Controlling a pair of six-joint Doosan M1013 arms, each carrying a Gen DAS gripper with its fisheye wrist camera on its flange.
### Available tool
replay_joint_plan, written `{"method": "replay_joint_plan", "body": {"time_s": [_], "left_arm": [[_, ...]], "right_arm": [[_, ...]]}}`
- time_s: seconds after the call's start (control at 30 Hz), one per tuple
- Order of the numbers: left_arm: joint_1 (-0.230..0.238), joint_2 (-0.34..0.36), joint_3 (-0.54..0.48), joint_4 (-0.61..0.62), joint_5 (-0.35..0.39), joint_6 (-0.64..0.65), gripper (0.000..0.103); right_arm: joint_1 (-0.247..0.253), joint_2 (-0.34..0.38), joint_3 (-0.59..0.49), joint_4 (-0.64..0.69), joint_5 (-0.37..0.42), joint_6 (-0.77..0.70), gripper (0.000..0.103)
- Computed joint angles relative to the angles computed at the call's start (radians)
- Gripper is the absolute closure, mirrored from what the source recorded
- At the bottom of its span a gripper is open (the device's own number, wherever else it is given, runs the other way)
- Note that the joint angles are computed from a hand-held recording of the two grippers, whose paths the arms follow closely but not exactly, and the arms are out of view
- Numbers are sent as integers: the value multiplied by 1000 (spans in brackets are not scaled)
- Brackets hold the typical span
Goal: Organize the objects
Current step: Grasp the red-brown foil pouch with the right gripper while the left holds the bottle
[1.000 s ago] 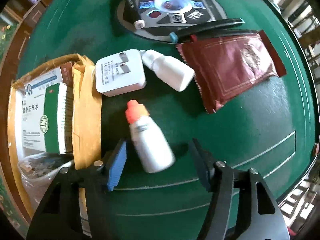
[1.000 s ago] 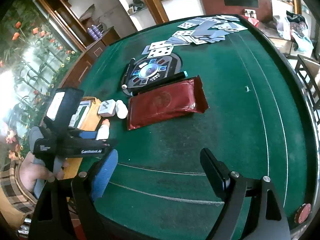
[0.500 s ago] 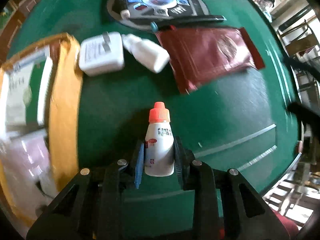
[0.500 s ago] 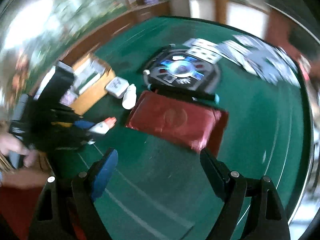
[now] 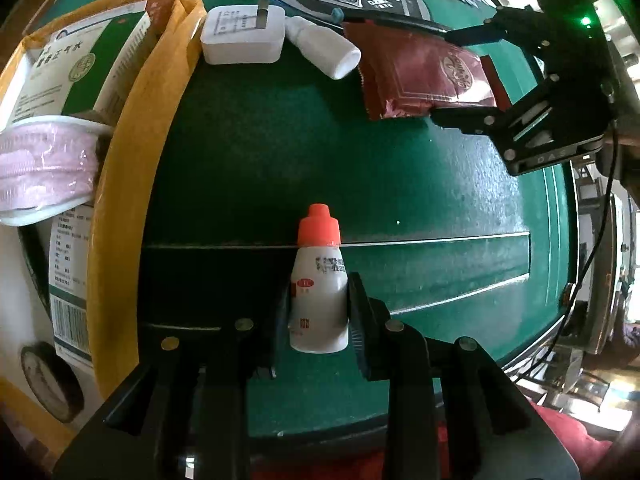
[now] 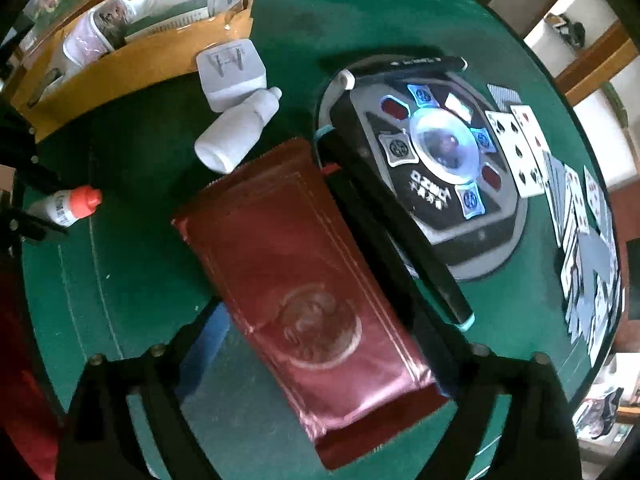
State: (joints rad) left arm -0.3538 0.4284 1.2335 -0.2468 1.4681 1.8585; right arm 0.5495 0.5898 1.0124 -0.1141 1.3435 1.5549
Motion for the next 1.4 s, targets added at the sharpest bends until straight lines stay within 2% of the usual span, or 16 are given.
{"method": "replay_joint_plan", "body": {"time_s": [0.07,0.17,0.23,0.4,0.5,0.6,0.67,0.7,0.73,0.87,1.03,1.07,1.13,1.2,1.27,1.4], "left_arm": [[2,-4,8,2,-5,5,76],[1,-2,4,6,-1,10,76],[-2,1,1,5,-3,16,76],[-5,2,0,-5,-3,28,76],[-13,26,-38,3,16,34,76],[-18,18,-34,29,13,41,76],[-30,22,-42,56,14,45,76],[-45,31,-53,77,7,49,76],[-41,12,-35,91,5,64,76],[-52,-4,-13,116,-27,85,76],[-31,-3,-13,63,-6,113,76],[-31,-4,-13,61,-7,113,76],[-36,-12,-3,74,-27,123,76],[-41,-18,8,75,-53,133,76],[-33,-19,11,53,-57,126,76],[-10,-28,17,-4,-56,124,77]], "right_arm": [[1,-8,14,-1,-18,28,12],[-6,-32,54,59,-30,93,24],[-14,-68,113,168,-59,99,25],[-2,-150,238,299,-159,143,25],[7,-182,279,259,-226,289,23],[16,-191,281,203,-278,450,20],[25,-182,261,160,-283,560,19],[27,-175,248,140,-277,608,19],[32,-162,230,120,-264,654,19],[63,-96,141,-3,-143,781,20],[81,-67,122,-76,-63,840,33],[86,-66,122,-96,-62,838,41],[88,-74,136,-107,-85,842,47],[88,-89,162,-119,-122,868,58],[82,-109,187,-107,-165,919,64],[73,-164,260,-65,-290,1038,65]]}}
